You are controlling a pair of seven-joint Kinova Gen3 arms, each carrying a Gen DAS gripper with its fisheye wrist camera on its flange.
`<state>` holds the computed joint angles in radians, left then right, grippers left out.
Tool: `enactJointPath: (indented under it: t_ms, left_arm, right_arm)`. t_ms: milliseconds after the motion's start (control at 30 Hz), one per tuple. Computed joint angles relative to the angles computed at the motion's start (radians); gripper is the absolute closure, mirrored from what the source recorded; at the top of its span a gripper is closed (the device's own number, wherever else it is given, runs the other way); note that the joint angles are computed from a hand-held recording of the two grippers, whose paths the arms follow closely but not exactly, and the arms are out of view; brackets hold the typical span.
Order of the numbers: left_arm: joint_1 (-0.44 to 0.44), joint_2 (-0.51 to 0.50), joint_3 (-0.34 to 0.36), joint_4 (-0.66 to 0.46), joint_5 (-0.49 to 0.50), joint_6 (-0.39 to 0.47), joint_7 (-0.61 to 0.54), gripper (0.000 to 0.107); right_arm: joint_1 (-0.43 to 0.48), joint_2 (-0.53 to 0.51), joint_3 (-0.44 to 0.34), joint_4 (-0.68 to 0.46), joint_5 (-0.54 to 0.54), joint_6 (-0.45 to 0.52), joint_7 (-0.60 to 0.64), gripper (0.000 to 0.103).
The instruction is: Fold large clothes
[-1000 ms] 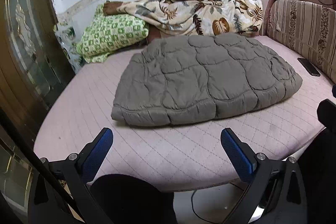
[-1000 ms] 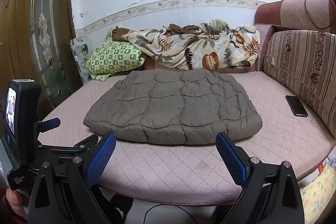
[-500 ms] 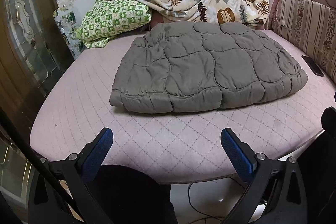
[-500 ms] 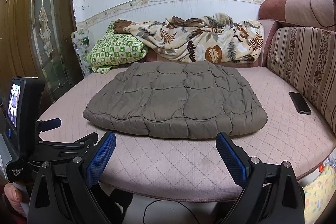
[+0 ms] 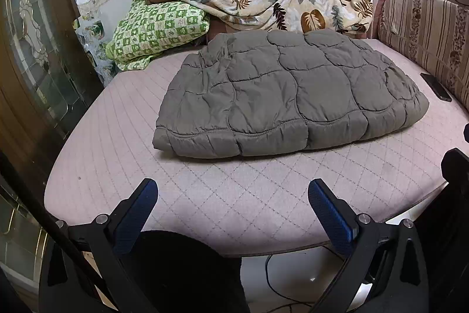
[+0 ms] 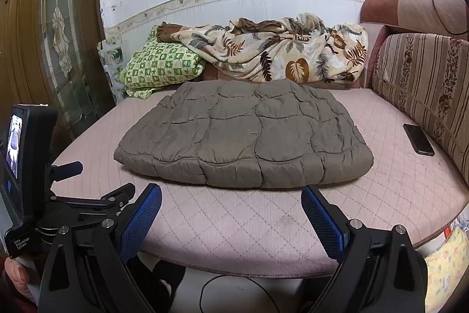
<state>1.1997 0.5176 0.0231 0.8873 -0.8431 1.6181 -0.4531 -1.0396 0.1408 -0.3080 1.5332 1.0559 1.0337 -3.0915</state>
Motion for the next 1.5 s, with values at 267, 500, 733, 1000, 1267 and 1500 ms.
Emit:
enactJointPath:
  t_ms: [267,500,733,1000,1267,1500]
  left_arm:
    - [0.0,0.001,0.001,-0.001,0.001,-0.001,-0.002,0.005]
    - [0.001,0.002,-0.001,-0.001,0.0,0.001,-0.001,0.005]
    - [0.001,-0.004,0.002,0.01,0.0,0.0,0.005,0.005]
    - [0.0,-0.007,0.005,0.016,-0.002,-0.004,0.006,0.005]
    - [0.0,-0.017,0.011,0.022,-0.009,-0.006,0.004,0.005]
    - [-0.028,-0.076,0.041,0.08,0.035,-0.101,0.018,0.005]
  right_arm:
    - [0.004,0.001,0.001,-0.004,-0.013,-0.001,0.006,0.005]
    - [0.003,0.005,0.004,-0.005,-0.024,-0.003,0.003,0.005]
    - [-0.003,0.007,0.006,-0.008,-0.022,0.003,-0.003,0.005]
    - [-0.003,0.006,0.007,-0.008,-0.023,0.004,-0.002,0.005]
    - [-0.003,0.004,0.005,-0.006,-0.025,0.005,-0.005,0.005]
    - [-0.005,-0.002,0.0,0.003,-0.021,0.013,-0.022,0.005]
